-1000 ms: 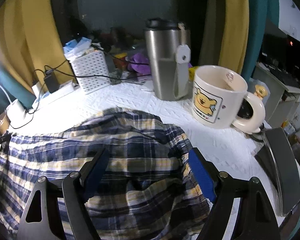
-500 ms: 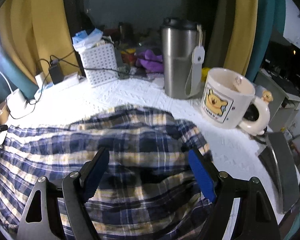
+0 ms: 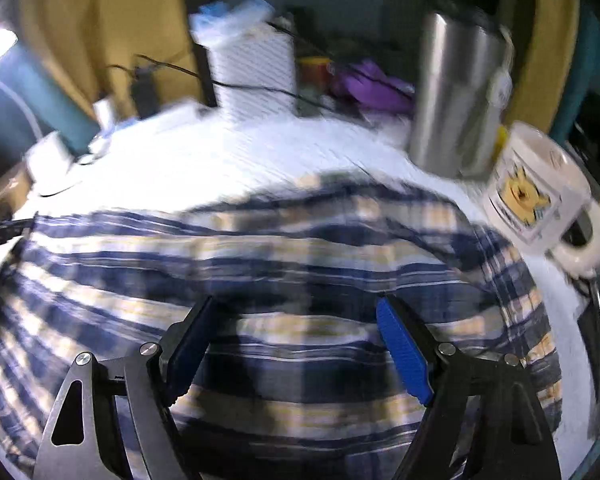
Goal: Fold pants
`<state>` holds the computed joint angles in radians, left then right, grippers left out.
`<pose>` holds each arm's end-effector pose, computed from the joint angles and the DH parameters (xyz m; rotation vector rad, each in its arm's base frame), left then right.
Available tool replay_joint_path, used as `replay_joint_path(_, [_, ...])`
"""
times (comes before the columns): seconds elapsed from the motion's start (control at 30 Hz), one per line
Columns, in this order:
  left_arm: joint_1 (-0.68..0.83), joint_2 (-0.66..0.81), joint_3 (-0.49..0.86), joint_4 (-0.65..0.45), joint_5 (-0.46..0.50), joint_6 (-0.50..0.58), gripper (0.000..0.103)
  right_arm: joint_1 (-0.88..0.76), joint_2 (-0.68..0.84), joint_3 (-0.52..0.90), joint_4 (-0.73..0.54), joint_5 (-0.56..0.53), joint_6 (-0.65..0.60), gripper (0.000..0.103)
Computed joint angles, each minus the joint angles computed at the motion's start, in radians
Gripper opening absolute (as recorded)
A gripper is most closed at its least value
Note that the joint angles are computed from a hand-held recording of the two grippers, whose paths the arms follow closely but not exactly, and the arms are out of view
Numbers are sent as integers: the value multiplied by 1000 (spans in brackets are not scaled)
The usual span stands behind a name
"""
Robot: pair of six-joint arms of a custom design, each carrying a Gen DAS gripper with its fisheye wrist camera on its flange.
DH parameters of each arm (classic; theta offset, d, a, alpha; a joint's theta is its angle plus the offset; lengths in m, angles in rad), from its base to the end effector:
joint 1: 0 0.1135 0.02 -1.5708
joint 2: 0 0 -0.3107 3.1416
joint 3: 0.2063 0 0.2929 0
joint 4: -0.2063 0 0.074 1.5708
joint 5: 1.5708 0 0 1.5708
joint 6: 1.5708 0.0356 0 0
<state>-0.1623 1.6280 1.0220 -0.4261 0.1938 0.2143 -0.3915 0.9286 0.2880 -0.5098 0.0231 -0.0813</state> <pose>0.3576 -0.0655 0.2162 0.5529 2.5305 -0.2330 0.1331 -0.0558 0.1390 0.4289 2.6995 -0.1673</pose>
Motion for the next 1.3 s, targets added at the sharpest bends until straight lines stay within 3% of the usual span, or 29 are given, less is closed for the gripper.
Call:
replay_joint_path(0.1, [12,-25,-9,13,-8,-4,19,-75,26,-7,24,-25,-48,82])
replay_joint_path(0.3, [38,-82,-17,5,127,7,21,-70,22,-2,22,3,-54,82])
replay_joint_path(0.37, [13,-73,-19,10,109,18,33,-62,14,-2,18,17,-47,82])
replay_joint_path(0.5, [-46,11,3,4,-30,23,35,-108,-2,-2,11,7,-81,82])
replay_joint_path(0.63, [-31,-12,6,15,-63,-3,35,-105,-7,12,-7,23,-73,82])
replay_joint_path(0.73, [-18,-96,-17,-1,-16,-14,35,-63,-55,37,-47,24,-26,82])
replay_joint_path(0.87, [-39,-204,-65,-55,57,-6,35,73,-140,67,-130,-27,82,82])
replay_joint_path(1.0, [-115,-279,-137,-116,114,-43,35,354,-134,55,-142,6,245,82])
replay_joint_path(1.17, [-197,-381,-241,-156,96,-68,35,598,-95,17,-124,52,410,82])
replay_joint_path(1.3, [-218,-419,-317,-147,55,-71,35,765,-60,-5,-152,167,522,82])
